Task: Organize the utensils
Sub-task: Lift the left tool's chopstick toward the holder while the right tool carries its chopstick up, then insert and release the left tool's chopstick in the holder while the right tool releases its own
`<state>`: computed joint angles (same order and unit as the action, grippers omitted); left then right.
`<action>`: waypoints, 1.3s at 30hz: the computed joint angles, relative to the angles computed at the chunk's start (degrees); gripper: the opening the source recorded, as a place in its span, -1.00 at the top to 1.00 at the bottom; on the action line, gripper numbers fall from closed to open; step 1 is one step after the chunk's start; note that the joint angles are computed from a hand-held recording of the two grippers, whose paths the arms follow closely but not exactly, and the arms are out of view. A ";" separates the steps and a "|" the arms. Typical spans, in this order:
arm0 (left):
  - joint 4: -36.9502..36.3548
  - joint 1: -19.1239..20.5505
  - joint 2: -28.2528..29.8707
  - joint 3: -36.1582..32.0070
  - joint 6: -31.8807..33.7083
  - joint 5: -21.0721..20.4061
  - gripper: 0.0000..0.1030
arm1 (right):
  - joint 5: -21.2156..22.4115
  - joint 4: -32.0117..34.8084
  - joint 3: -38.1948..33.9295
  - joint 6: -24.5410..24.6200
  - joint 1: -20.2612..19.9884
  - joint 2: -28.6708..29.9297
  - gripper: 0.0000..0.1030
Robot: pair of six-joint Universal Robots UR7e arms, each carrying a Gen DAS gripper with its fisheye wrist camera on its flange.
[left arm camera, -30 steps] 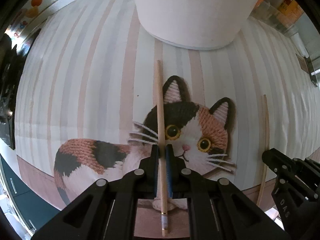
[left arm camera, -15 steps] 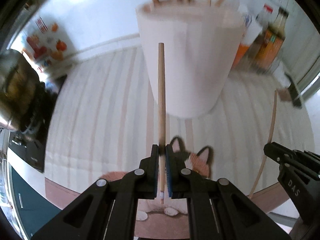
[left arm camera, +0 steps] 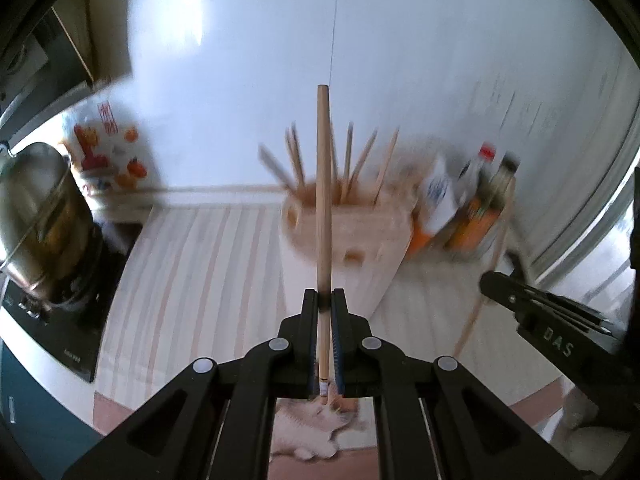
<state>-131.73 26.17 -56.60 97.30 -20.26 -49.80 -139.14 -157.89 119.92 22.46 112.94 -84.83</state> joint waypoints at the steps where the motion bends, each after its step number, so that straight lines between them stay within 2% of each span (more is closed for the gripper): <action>1: -0.07 -0.06 0.31 -1.52 0.34 -0.44 0.93 | -0.04 -0.89 -1.54 -1.41 0.61 0.18 0.87; 6: -1.60 0.89 3.11 -9.88 2.45 -2.44 0.93 | 0.48 -5.33 -9.23 -8.03 1.78 2.58 0.87; 12: -3.68 3.33 10.65 -21.46 7.23 -0.96 0.92 | 1.28 -12.68 -19.36 -16.05 0.28 8.72 0.87; 15: -4.43 5.30 15.25 -27.00 9.24 -0.14 0.93 | 1.91 -13.92 -22.90 -17.91 -1.35 11.60 0.87; 20: -4.64 7.90 20.36 -32.07 11.29 0.01 0.93 | 3.38 -15.09 -27.24 -19.06 -4.68 15.92 0.87; 25: -1.81 9.76 22.95 -34.64 10.76 -0.47 0.93 | 4.60 -15.95 -28.61 -19.55 -6.85 18.33 0.87; 30: 0.98 10.60 23.20 -34.92 9.47 -2.23 0.92 | 5.24 -15.20 -28.11 -19.60 -7.98 19.24 0.87; 35: 4.11 10.94 21.86 -34.29 7.96 -5.11 0.90 | 7.38 -10.24 -27.17 -18.88 -8.91 18.19 0.86; 39: 5.44 10.06 19.62 -32.44 7.16 -5.14 0.83 | 7.54 -7.13 -26.04 -17.87 -8.51 16.93 0.85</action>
<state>-126.29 36.23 -36.98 64.86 -13.10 -54.94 -131.60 -165.02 93.87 4.58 104.42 -67.90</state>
